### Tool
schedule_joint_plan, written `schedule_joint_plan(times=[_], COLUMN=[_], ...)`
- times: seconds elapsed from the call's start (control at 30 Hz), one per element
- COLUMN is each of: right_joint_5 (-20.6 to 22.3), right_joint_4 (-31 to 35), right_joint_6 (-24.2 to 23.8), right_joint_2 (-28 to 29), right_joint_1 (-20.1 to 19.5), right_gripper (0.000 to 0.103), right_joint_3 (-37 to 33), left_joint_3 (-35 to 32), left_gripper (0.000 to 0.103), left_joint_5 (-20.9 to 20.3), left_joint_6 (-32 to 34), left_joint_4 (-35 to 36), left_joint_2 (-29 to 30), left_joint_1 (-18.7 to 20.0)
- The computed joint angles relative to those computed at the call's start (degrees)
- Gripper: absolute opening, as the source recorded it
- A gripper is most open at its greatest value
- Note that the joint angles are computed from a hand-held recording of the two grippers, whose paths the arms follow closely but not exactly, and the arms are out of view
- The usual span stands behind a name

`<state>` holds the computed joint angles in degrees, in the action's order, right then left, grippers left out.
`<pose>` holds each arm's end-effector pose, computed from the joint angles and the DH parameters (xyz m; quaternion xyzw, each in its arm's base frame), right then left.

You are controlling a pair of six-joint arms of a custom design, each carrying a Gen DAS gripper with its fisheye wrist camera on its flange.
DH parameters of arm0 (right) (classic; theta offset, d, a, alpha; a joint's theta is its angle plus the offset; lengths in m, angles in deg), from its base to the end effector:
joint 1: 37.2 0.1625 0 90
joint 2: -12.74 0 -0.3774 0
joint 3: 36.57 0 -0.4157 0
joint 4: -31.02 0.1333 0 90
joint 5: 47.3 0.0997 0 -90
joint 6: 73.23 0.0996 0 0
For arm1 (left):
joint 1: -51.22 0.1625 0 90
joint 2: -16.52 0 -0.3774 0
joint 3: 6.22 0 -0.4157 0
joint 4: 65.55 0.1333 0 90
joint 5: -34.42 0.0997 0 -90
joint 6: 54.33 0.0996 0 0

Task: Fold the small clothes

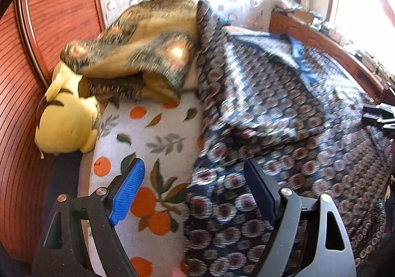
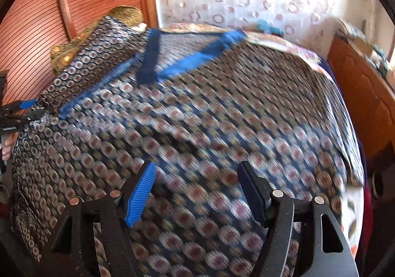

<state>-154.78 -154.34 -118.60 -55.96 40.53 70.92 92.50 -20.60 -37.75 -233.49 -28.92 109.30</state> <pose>-0.0255 -0.6037 0.2846 0.1789 -0.8548 0.3458 0.3430 -0.1757 -0.6422 0.0656 0.3242 0.8759 -0.2410 0.2638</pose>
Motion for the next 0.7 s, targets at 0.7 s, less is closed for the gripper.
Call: schedule_joint_plan(times=[0.7], right_joint_5=[5.5], right_joint_4=[-0.2], right_joint_6=[2.2], right_joint_2=[-16.2], right_joint_1=[-8.4], right_gripper=[0.077], right_joint_3=[10.6], left_joint_3=[-10.7], left_gripper=[0.083], left_joint_5=[-9.7], left_joint_6=[2.9], left_joint_4=[6.0], left_joint_2=[12.2], left_joint_1=[-8.3])
